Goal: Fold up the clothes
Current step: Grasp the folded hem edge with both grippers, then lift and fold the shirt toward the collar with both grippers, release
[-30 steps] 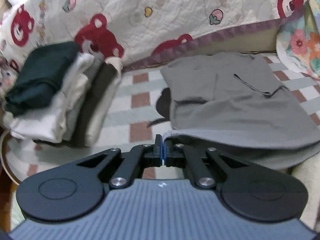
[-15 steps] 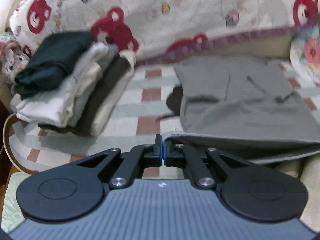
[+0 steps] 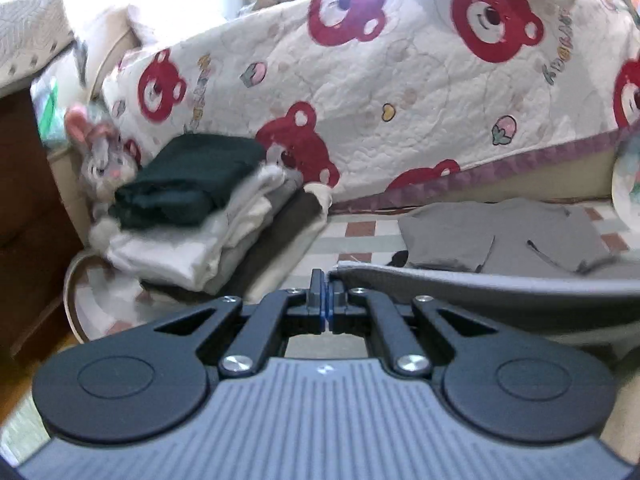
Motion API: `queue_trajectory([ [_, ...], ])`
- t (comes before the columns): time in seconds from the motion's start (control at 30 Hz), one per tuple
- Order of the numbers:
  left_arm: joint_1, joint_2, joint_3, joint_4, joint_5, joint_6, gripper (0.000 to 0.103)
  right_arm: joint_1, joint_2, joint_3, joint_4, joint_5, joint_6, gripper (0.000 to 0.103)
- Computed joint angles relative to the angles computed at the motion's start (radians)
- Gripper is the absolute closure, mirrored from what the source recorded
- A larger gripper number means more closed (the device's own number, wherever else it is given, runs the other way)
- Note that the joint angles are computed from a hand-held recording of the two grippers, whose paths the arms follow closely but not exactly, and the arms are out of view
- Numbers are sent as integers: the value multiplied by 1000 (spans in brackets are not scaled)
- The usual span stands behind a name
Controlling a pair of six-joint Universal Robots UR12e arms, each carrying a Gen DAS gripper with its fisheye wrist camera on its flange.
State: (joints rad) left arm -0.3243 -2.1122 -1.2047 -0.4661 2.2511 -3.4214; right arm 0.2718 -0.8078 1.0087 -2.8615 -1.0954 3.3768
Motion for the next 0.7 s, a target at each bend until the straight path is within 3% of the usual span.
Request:
queue_trajectory([
  [0.13,-7,14,-26,34,8,-27,102,-1,6,-2,-18,27,33,100],
  [0.37,-27,47,-66,92,30,-30,102,-3,-50,55,-17,62,14,100],
  [0.57,-30,77,-85,33,3,-49,102,0,-103,90,64,58,-7,100],
  [0.7,-20,24,-27,-63,37,41,102,0,-64,50,110,-13,60,100],
])
